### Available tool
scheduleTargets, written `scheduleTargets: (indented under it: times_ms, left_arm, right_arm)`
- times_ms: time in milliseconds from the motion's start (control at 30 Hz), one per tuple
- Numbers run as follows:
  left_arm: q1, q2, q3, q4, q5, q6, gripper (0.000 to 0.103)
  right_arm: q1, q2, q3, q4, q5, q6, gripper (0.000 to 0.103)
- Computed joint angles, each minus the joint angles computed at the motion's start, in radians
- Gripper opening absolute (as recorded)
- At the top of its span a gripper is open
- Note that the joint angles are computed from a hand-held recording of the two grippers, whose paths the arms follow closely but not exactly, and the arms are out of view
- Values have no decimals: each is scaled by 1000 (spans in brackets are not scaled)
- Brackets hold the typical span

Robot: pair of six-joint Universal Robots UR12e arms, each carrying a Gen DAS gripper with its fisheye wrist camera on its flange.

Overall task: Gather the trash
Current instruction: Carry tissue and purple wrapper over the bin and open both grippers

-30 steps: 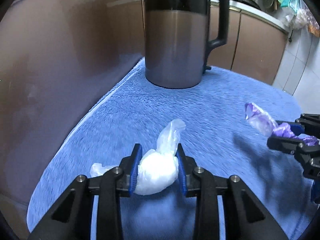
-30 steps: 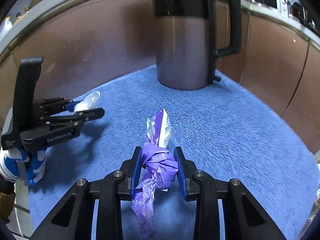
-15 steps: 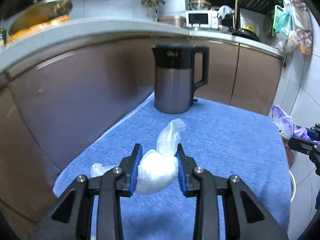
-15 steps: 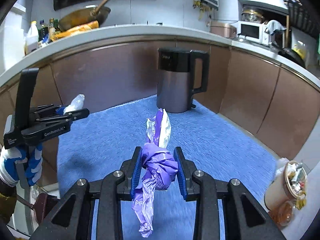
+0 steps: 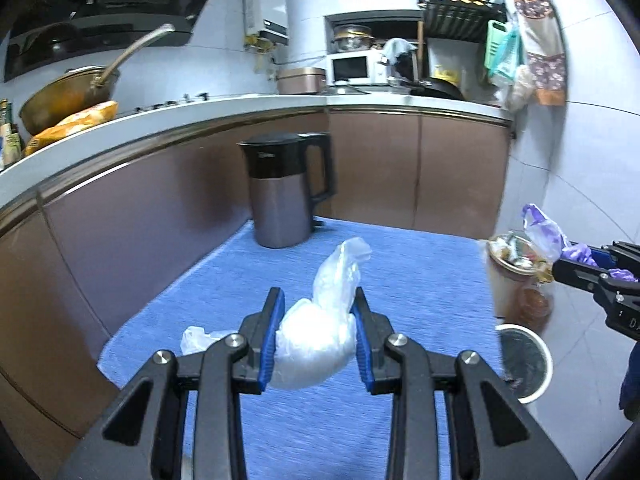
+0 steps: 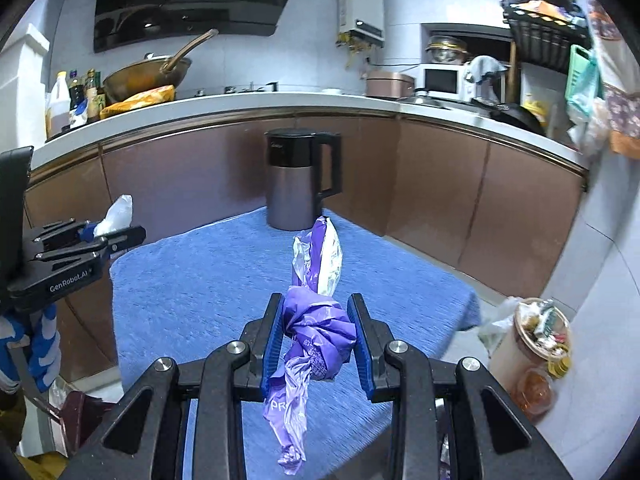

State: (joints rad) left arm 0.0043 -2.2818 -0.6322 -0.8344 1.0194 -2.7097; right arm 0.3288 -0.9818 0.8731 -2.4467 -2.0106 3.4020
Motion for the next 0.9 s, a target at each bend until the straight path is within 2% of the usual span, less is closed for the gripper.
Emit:
scheduleTargets:
  times_ms: [233,367,533,667,900]
  left_arm:
    - [-40,41,-63,-17,-15,32,31]
    - [-76,58,-87,-52,-12,92,31]
    - [-134,63,-94,-153,-15,207,31]
    - [-175,62,-104,-195,-26,270,31]
    - [-228,55,-120,-186,4,328,31]
  right_arm:
    - [-4,-84,150,-84,-71,35,30]
    - [-15,-127,233,-123,-98,70,30]
    - [-47,-186,351,-157,-97,169,30]
    - [-76,-232,441,-163,-94,260,30]
    - [-121,-293,559,-157,-92,381,30]
